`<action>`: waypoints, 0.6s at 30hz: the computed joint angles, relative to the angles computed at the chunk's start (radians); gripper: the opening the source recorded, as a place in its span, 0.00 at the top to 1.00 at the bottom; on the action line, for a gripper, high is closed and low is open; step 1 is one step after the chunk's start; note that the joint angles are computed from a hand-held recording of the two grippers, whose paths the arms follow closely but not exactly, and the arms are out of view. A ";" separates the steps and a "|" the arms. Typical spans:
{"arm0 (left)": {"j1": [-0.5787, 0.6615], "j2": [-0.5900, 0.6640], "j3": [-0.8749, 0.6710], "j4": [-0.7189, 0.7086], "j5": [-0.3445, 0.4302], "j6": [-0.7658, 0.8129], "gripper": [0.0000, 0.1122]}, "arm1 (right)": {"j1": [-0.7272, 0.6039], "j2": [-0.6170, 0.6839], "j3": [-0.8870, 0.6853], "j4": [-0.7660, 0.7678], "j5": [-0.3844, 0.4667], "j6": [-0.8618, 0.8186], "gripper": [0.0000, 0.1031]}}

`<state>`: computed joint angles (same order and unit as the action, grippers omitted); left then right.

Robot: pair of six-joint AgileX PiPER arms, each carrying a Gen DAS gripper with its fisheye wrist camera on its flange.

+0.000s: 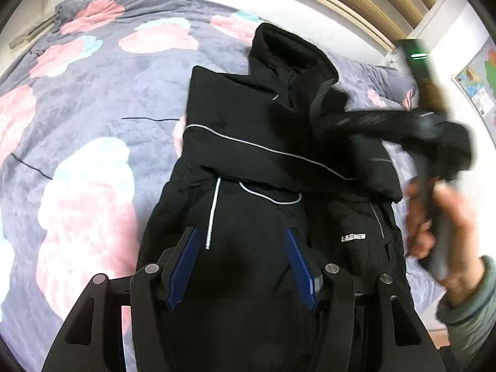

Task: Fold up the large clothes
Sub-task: 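Fold the held sleeve across the jacket body toward the left gripper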

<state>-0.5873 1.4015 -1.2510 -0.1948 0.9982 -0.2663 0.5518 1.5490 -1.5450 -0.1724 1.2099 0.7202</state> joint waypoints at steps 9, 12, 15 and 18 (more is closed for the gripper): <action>0.088 0.161 -0.026 -0.079 -0.003 0.058 0.47 | -0.060 0.239 0.091 0.250 -0.139 -0.212 0.73; 0.096 0.240 -0.110 -0.087 0.010 0.078 0.47 | -0.117 0.186 0.103 0.358 -0.123 -0.327 0.60; 0.091 0.370 -0.272 -0.098 0.034 0.101 0.47 | -0.172 0.060 0.129 0.407 -0.104 -0.400 0.27; 0.085 0.502 -0.461 -0.145 0.072 0.133 0.47 | -0.217 -0.073 0.173 0.304 -0.124 -0.381 0.21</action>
<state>-0.5023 1.9038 -1.7119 -0.3399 1.0699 -0.1337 0.3345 1.4759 -1.3716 0.1312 1.0859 0.3391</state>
